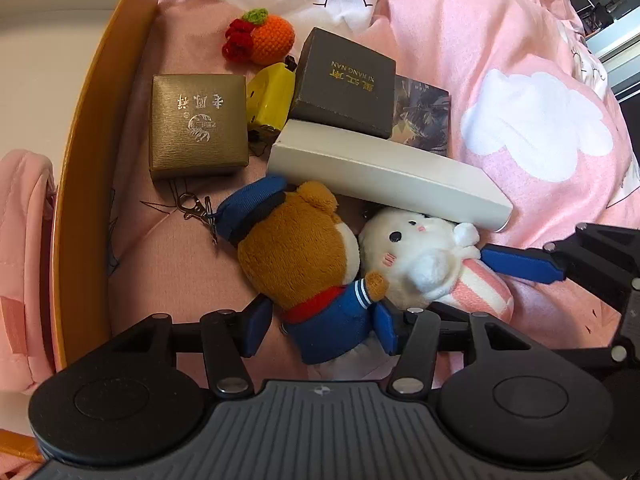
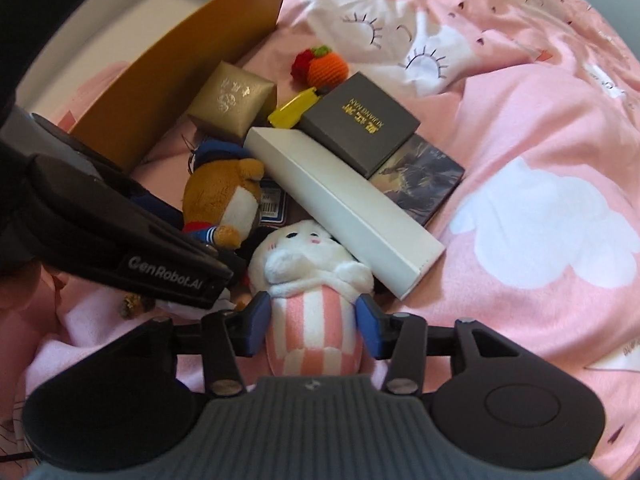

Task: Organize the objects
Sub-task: 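Grasp the teddy bear with the left tool while the right tool grasps the white plush, then carry the teddy bear and white plush over the box with both tools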

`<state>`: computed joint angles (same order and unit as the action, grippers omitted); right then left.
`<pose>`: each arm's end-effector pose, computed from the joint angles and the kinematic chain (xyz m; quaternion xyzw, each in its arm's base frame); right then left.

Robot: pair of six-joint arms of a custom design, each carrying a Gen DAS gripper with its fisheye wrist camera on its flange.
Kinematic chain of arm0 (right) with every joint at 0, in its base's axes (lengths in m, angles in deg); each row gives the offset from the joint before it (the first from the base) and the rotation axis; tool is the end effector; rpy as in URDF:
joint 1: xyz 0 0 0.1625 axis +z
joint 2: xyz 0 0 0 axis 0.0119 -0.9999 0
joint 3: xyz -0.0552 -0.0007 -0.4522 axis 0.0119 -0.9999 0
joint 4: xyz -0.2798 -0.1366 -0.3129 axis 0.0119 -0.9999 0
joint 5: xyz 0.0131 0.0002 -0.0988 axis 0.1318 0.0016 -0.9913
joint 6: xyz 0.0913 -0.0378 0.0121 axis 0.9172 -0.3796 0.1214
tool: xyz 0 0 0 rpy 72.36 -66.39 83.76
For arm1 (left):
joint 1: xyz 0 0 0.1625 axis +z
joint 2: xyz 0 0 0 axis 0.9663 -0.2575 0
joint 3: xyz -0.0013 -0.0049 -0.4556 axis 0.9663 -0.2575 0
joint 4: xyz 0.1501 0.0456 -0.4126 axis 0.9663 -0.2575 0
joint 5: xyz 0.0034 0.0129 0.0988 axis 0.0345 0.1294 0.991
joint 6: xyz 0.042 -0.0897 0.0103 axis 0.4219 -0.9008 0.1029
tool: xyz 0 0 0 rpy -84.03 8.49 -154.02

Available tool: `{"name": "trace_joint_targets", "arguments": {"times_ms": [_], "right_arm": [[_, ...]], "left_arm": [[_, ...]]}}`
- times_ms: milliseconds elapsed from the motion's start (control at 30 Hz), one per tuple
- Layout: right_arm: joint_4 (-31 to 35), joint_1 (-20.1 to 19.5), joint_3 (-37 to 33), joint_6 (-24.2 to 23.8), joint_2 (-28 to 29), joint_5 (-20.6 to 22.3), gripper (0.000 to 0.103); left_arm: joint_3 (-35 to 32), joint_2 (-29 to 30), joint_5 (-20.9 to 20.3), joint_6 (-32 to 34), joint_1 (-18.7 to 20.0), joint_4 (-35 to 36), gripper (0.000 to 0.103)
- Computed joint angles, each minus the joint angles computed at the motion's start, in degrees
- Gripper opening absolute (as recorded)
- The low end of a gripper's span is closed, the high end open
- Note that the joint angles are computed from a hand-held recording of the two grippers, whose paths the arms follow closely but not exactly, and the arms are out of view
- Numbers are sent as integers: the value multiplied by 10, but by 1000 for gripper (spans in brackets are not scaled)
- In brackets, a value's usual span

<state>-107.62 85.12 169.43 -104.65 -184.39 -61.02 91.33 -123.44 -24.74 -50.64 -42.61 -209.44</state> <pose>0.0434 -0.3906 0.3506 0.2184 -0.8996 0.0691 0.3719 -0.4089 -0.4487 -0.1009 0.1956 0.9557 0.0264 0.2185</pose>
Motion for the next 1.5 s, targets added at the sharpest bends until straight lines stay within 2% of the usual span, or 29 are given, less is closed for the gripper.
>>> {"name": "trace_joint_targets", "arguments": {"times_ms": [100,200,367,467,633,767,967,1100,1267,1500], "right_arm": [[16,-3,-10,12,16,-5,60],[5,-8,-9,10,30,-16,64],[-16,-4,6,21,20,-21,59],[-25,10,17,25,10,-36,57],[-28,40,25,48,-4,-59,55],[-14,70,23,89,-23,-71,55],[46,100,9,218,-69,-36,55],[39,119,9,283,-88,-8,55],[-39,152,24,313,-82,15,55],[-173,181,34,345,-32,113,55]], "left_arm": [[-3,4,-2,3,5,1,62],[-4,7,-6,17,8,-1,60],[15,-5,-5,39,4,-25,54],[31,-20,-5,55,-3,-38,45],[65,-57,-14,80,-8,-71,44],[97,-98,-28,84,-12,-92,43],[130,-141,-50,109,-19,-144,43],[145,-168,-49,117,-20,-161,43],[165,-212,-43,128,-19,-183,43],[190,-272,-4,128,-11,-192,43]]}}
